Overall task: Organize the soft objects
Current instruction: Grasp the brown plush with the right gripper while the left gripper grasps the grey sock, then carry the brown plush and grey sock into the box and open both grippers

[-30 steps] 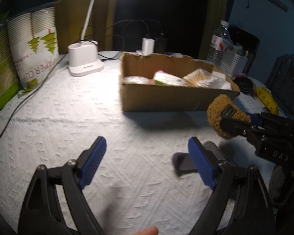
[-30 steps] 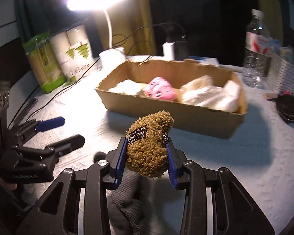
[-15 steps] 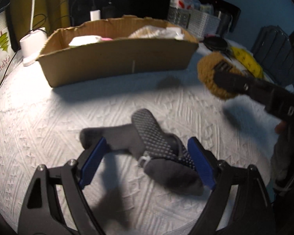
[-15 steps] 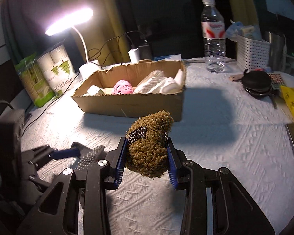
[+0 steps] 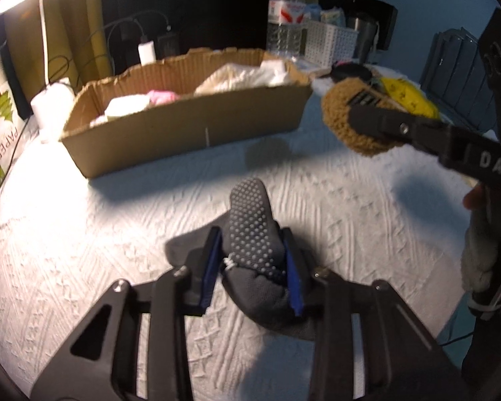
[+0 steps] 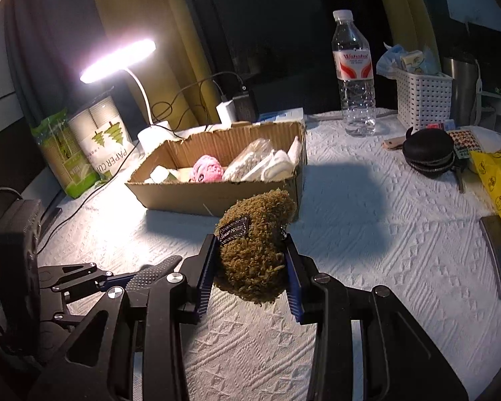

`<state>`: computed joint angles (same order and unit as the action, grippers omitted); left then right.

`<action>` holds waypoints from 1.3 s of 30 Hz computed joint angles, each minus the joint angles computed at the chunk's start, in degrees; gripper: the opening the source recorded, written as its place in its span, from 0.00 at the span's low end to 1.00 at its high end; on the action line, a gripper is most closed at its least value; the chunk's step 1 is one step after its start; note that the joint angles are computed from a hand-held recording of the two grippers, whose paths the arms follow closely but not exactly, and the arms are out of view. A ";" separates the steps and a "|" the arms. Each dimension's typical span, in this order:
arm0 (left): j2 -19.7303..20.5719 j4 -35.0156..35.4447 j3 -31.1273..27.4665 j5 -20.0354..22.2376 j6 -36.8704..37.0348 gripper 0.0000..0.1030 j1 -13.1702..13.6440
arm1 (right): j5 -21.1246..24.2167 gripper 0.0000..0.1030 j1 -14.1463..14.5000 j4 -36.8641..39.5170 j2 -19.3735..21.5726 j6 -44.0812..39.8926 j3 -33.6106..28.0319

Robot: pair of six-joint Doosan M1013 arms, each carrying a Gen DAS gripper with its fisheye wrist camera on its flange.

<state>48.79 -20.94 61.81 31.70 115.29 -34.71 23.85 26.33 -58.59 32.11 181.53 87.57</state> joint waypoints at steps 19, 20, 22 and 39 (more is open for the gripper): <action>4.34 2.72 -12.21 -2.39 -8.82 0.35 0.25 | -5.31 0.38 -3.44 0.79 -0.27 -5.48 -1.08; 4.93 3.63 -13.50 -2.45 -10.08 0.35 0.22 | -5.99 0.38 -3.77 0.39 -0.27 -5.17 -1.07; 5.87 5.49 -15.52 -2.14 -12.22 0.35 0.17 | -6.90 0.38 -4.25 0.56 -0.15 -5.39 -1.24; 15.62 5.53 -34.13 6.81 -11.21 0.35 1.10 | -1.15 0.38 -5.15 2.03 1.59 -6.52 -6.47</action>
